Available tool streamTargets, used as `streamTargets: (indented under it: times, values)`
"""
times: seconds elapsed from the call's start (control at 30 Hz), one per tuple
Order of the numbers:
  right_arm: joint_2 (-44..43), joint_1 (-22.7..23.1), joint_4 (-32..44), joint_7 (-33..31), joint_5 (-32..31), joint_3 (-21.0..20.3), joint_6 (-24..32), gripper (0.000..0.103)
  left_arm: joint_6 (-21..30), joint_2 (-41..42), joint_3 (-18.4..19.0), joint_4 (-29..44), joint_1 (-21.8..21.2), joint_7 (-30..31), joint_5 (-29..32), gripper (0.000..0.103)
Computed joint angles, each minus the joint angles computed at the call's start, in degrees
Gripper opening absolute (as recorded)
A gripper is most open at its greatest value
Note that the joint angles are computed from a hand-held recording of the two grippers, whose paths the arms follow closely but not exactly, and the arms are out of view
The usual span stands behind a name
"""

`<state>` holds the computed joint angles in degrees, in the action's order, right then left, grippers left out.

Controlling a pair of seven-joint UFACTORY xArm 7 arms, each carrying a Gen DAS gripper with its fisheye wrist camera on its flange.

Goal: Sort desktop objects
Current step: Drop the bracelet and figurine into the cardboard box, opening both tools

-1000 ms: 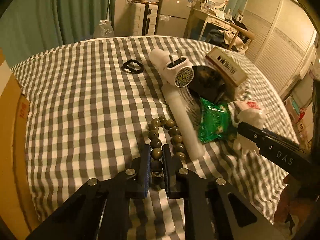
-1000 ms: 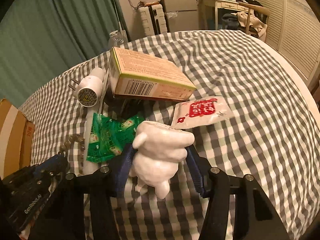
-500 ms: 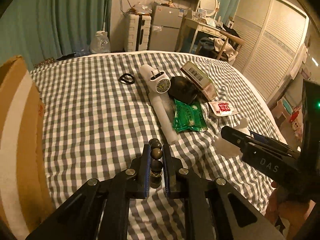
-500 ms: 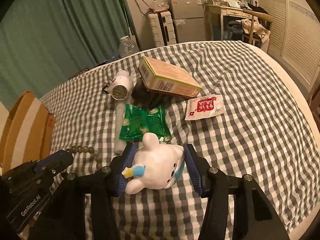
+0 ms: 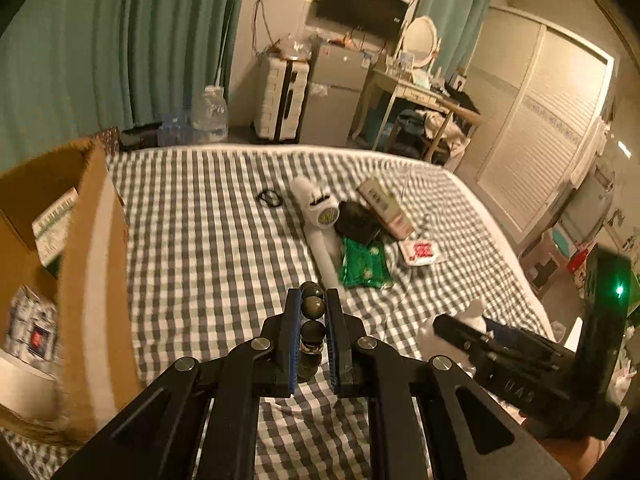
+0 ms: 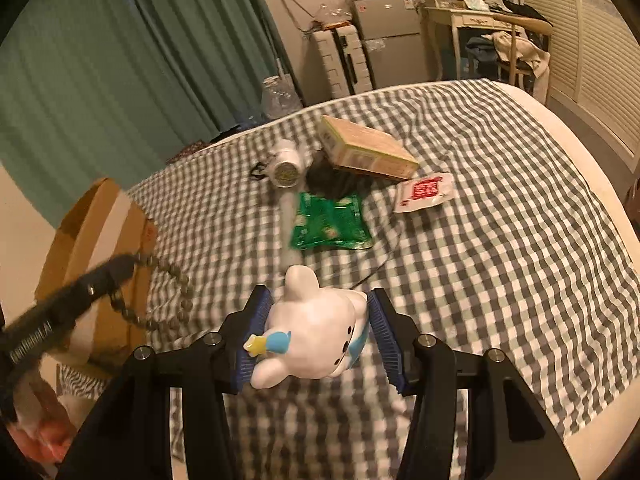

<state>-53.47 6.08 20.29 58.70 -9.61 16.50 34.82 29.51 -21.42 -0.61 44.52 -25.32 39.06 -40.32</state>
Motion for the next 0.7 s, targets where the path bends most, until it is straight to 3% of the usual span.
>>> streamTargets:
  times: [0.3, 0.57, 0.7]
  values:
    - [4.87, 2.05, 9.51, 1.0, -0.5, 4.22, 0.78, 0.051, 6.66, -3.62, 4.91, 5.25, 2.85, 1.83, -0.94, 0.011]
    - [21.61, 2.24, 23.8, -1.27, -4.52, 7.1, -9.7, 0.051, 14.5, 1.37, 7.68, 15.84, 10.53, 2.73, 2.57, 0.011]
    - [32.23, 2.61, 31.88, -1.53, -8.69, 8.95, -11.11, 0.051, 14.15, 5.43, 8.0, 19.36, 15.32, 2.61, 3.56, 0.011]
